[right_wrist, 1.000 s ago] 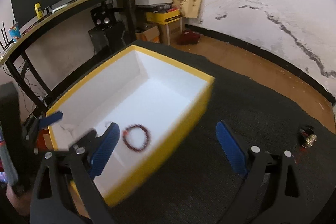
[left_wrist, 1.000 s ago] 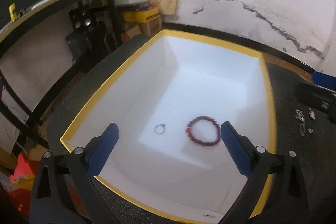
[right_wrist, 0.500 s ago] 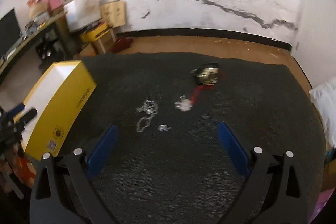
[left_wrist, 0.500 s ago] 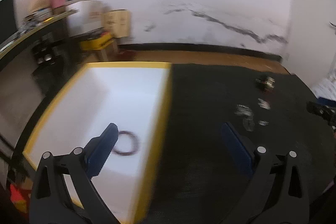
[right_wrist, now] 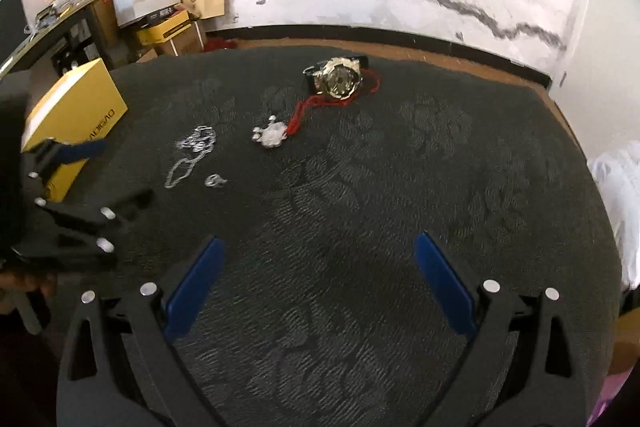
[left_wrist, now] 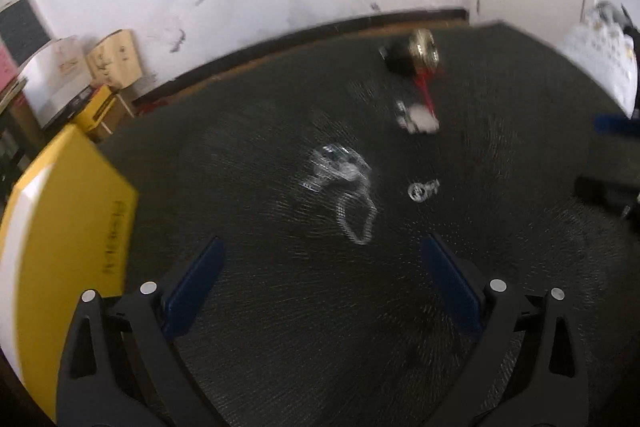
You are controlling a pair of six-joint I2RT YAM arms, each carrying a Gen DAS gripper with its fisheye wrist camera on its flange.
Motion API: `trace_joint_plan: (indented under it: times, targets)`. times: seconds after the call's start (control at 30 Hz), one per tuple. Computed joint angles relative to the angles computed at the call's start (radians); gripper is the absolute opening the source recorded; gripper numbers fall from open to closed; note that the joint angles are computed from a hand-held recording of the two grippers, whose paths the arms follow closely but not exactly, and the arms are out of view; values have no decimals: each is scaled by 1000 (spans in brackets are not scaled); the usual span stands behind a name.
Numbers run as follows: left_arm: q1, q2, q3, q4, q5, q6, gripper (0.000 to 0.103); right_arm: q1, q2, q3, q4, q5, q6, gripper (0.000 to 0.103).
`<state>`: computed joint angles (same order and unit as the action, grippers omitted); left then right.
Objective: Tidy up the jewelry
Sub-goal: 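Move both tools back over the remaining jewelry on the rug, then grasp the silver chain with the left tool while the right tool grasps the silver pendant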
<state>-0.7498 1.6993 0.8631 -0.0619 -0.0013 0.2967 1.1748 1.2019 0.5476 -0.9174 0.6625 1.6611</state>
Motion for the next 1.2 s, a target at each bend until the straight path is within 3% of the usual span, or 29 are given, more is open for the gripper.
trace_joint_plan:
  times: [0.1,0.17,0.3,0.47,0.8,1.0,1.1,1.17,1.2]
  targets:
    - [-27,80,50,12,-16,-9,96,-114,-86,-104,145,-41,-152,93]
    - [-13,117,84,11,16,-13,96,-230,-118,-165,284,-101,-328,93]
    - [45,203,191,-60,143,-15,98,-390,-16,-174,473,-171,-660,93]
    - [64,263,272,-94,189,36,98,-540,40,-187,684,-230,-914,95]
    - [70,308,335,-120,227,84,98,-696,204,-94,837,-328,-1123,94]
    - [80,296,318,-111,258,128,87,-709,242,-52,852,-353,-1165,83]
    - [79,281,299,-106,268,146,79,-705,240,-44,852,-359,-1169,66]
    - [77,273,291,-106,276,158,74,-702,234,-38,845,-359,-1164,44]
    - [77,268,287,-108,282,160,69,-702,233,-33,842,-363,-1161,38]
